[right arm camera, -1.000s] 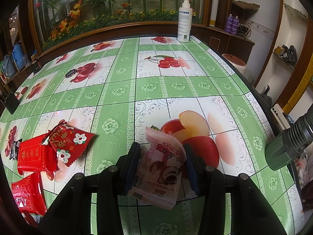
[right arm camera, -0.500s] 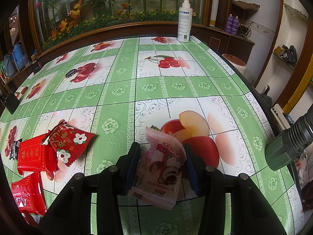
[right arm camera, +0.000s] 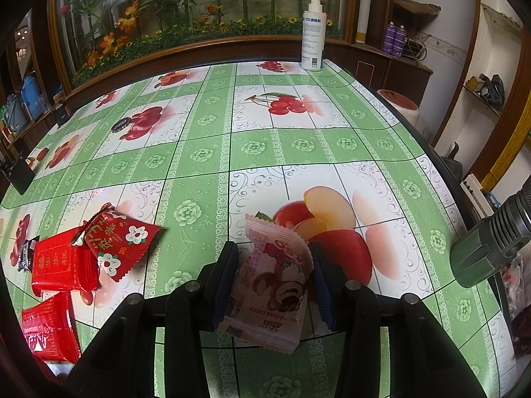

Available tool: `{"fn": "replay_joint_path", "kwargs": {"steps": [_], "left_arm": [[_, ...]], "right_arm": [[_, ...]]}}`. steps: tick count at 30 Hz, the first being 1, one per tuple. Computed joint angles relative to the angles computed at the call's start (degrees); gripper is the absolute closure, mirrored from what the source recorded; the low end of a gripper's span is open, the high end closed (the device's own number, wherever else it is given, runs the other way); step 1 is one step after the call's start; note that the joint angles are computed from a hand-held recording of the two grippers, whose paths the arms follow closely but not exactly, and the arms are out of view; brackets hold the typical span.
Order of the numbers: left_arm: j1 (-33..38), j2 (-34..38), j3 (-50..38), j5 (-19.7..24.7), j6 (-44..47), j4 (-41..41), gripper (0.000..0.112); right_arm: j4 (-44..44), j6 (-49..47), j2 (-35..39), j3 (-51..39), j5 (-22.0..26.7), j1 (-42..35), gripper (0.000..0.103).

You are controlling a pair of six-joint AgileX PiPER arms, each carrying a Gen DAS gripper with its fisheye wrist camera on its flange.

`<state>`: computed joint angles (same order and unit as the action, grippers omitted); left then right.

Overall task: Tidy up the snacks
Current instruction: 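Close the left gripper on the red printed packet and lift it, then carry both packets over the white box and open both grippers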

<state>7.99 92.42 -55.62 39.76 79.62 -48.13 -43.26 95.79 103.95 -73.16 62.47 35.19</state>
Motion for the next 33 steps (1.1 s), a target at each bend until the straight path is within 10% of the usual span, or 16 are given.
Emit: {"fn": "replay_joint_path", "kwargs": {"steps": [15, 33], "left_arm": [[9.36, -6.54, 3.82, -0.21, 13.66, -8.42, 0.079], [32.44, -6.30, -6.88, 15.98, 21.55, -17.51, 0.079]], "right_arm": [[-1.44, 6.69, -5.19, 6.61, -5.49, -1.28, 0.063], [-12.64, 21.26, -8.34, 11.82, 0.60, 5.31, 0.063]]}}
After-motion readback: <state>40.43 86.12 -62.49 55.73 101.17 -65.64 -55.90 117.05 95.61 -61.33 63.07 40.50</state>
